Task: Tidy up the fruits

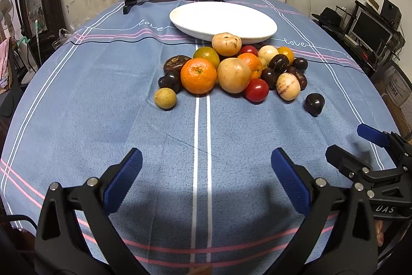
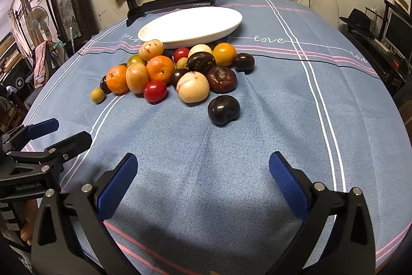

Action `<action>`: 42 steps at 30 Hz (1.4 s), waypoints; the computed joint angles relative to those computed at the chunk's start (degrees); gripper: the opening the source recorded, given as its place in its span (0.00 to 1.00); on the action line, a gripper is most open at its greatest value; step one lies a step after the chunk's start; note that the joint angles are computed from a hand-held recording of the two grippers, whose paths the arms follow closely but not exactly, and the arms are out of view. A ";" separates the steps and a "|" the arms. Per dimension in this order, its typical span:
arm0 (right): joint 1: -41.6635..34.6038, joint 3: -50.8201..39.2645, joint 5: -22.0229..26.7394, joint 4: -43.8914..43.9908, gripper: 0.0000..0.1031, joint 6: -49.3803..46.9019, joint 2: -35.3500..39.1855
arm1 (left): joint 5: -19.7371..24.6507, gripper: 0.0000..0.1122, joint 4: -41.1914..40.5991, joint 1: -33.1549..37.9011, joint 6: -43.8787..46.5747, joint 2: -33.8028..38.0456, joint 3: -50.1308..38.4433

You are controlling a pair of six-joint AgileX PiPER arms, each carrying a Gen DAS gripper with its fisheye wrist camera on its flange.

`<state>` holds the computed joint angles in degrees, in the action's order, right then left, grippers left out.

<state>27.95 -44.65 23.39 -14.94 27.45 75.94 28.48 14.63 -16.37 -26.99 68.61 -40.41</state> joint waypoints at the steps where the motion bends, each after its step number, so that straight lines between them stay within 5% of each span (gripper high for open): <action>1: 0.03 -0.01 0.00 -0.12 0.99 0.07 0.00 | 0.02 0.90 -0.05 -0.01 -0.01 0.04 -0.03; 42: -0.70 -0.43 0.15 3.09 0.99 -3.05 0.74 | 0.45 0.90 -3.28 0.77 2.66 1.57 -0.54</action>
